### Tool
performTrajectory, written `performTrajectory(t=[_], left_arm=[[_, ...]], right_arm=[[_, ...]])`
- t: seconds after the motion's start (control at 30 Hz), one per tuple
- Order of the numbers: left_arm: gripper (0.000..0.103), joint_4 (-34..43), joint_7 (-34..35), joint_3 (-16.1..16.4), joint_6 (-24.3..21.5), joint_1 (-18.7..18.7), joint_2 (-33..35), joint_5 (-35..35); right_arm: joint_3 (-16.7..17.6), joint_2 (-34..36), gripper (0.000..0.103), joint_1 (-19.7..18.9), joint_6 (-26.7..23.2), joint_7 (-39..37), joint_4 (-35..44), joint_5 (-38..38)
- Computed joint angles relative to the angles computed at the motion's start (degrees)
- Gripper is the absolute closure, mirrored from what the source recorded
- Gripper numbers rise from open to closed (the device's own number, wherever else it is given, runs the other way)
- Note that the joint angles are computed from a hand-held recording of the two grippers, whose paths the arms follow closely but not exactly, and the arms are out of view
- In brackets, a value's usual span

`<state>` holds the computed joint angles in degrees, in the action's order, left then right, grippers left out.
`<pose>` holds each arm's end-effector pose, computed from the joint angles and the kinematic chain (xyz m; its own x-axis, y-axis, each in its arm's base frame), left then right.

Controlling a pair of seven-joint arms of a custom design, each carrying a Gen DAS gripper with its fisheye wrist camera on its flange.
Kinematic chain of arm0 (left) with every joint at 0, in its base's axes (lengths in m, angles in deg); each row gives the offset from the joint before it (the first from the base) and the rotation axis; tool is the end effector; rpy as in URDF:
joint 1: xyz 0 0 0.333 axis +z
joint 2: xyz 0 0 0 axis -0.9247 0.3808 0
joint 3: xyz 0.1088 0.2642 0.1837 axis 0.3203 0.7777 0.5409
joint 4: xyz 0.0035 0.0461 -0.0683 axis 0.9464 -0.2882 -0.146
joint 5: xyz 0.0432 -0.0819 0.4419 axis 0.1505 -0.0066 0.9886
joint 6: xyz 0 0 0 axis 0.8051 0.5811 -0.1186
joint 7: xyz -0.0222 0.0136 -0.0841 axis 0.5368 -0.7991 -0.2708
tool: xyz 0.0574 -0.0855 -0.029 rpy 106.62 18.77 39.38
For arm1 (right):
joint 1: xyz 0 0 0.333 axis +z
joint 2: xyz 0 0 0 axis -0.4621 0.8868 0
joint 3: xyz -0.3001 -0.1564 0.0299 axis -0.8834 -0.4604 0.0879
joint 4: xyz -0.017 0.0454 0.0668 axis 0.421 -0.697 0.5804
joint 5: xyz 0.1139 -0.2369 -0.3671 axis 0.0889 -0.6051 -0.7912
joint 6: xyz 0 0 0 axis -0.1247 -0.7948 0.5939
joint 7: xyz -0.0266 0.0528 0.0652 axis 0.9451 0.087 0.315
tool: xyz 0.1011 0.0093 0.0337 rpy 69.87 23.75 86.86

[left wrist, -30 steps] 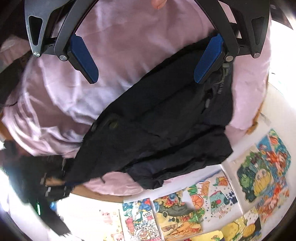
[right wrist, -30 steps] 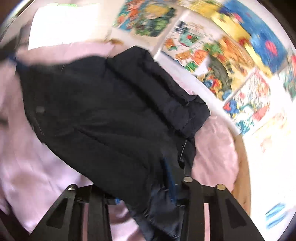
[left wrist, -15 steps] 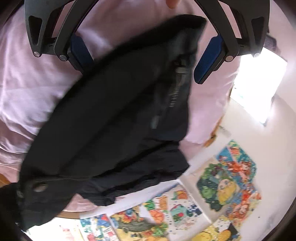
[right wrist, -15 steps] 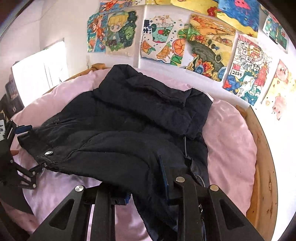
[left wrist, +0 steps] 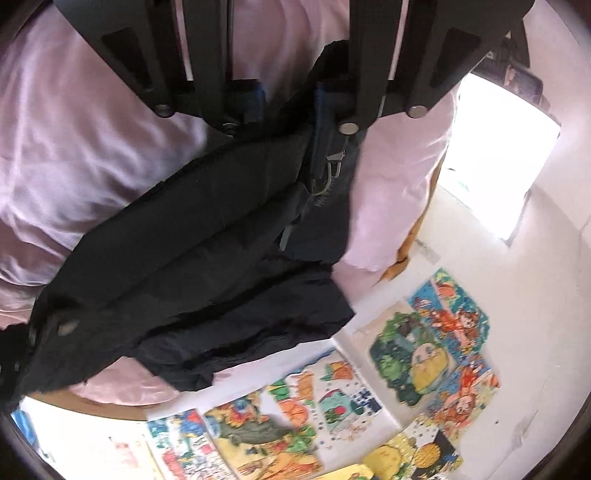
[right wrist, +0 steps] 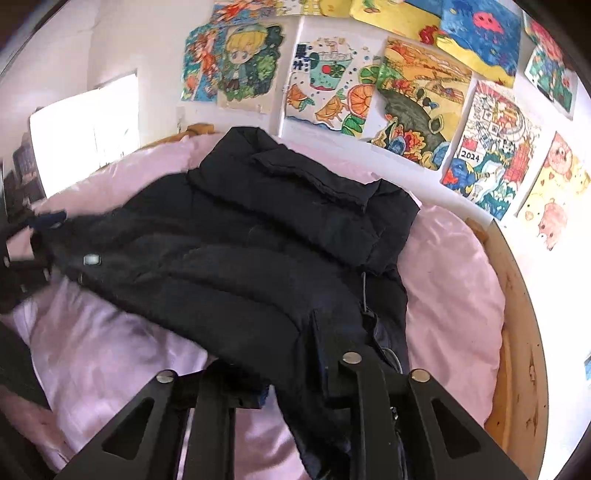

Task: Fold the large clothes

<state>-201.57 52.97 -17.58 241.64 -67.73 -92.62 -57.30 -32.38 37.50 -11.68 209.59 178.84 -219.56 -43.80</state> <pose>0.4492 -0.0634 0.5696 -0.4717 -0.7282 -0.4971 -0.4326 0.6824 -0.5892 0.3640 0.1300 0.6898 0.1520 -0.9838 0.0947 -0.6997 -0.1747 -0.6928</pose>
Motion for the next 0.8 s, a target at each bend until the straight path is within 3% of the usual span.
performTrajectory(t=[0.1, 0.2, 0.33, 0.37, 0.53, 0.67, 0.8], left_arm=[[0.093, -1.4, 4.9, 3.7, -3.5, -4.3, -4.2, -2.1], [0.095, -2.0, 8.4, 6.4, -10.3, -6.6, -9.7, -5.1], [0.096, -1.6, 10.8, 7.7, -21.5, -6.4, -16.6, -7.6], [0.096, -1.3, 11.1, 8.0, -24.1, -6.1, -18.0, -8.2], [0.096, 1.9, 11.2, 9.7, -37.0, -4.1, -23.3, -10.9], [0.096, 3.5, 10.0, 9.2, -41.5, -2.6, -23.9, -12.6], [0.096, 5.2, 8.6, 8.3, -40.9, -2.4, -22.0, -14.4]], right_arm=[[0.2, -3.5, 0.092, 0.8, -4.1, -1.3, -2.2, 0.2], [0.7, -6.8, 0.093, 1.2, -8.4, -3.2, -2.9, -0.6], [0.8, -9.9, 0.093, 1.8, -12.5, -3.6, -2.1, 0.2], [1.0, -12.0, 0.093, 2.8, -16.8, -3.9, -0.7, 1.4], [2.3, -15.9, 0.093, 5.6, -26.4, -4.5, 2.4, 4.6], [2.5, -17.5, 0.093, 6.4, -27.7, -3.2, 3.0, 6.2], [1.4, -17.0, 0.093, 5.4, -24.3, -1.6, 2.8, 6.3]])
